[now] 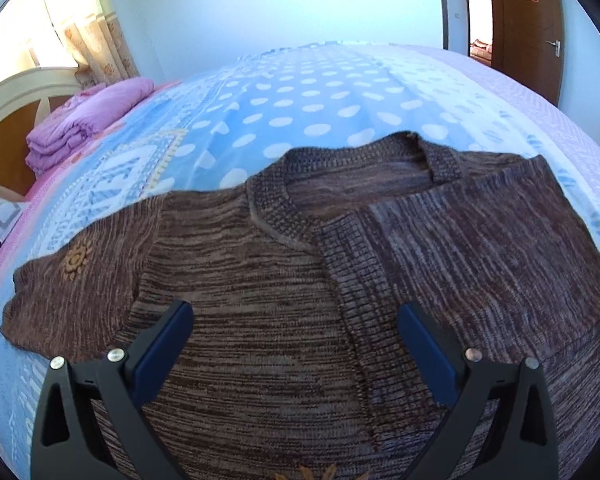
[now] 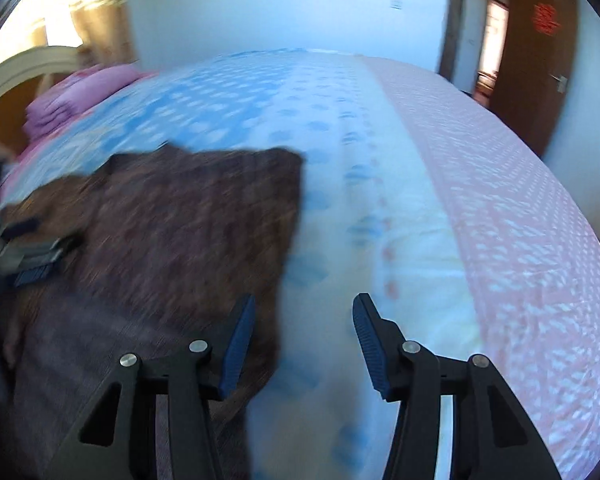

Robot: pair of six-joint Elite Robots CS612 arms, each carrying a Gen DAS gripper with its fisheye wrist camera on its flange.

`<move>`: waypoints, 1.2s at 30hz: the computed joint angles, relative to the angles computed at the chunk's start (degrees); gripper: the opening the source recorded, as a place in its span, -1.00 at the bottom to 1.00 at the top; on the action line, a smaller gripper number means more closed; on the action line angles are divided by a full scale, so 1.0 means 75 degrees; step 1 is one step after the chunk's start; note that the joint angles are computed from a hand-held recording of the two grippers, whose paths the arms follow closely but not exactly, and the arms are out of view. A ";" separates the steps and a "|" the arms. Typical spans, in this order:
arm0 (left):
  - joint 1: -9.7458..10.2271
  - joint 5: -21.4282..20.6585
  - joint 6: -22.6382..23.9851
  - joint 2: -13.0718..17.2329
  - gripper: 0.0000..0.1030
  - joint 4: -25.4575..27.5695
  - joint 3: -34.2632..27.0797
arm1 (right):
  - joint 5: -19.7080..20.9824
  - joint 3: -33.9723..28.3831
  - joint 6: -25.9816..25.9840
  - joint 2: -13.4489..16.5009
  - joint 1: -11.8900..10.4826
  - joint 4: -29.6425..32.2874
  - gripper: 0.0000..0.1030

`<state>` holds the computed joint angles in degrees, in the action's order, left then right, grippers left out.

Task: Fold small clothes

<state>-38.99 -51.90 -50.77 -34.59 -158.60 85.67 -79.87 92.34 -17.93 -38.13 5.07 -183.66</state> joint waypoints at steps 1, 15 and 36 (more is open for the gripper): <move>-0.0004 0.0018 -0.0008 0.0006 1.00 0.0002 -0.0010 | 0.0019 0.0104 -0.0268 -0.0034 0.0035 0.0002 0.01; 0.0076 -0.0276 -0.0282 -0.0047 1.00 -0.0620 0.0260 | -0.1531 0.0282 0.0801 -0.0077 0.0257 -0.0597 0.07; 0.0066 -0.0080 -0.0675 -0.0045 1.00 -0.0211 0.0237 | -0.1700 -0.1416 0.1239 0.0759 0.0476 0.0519 -0.30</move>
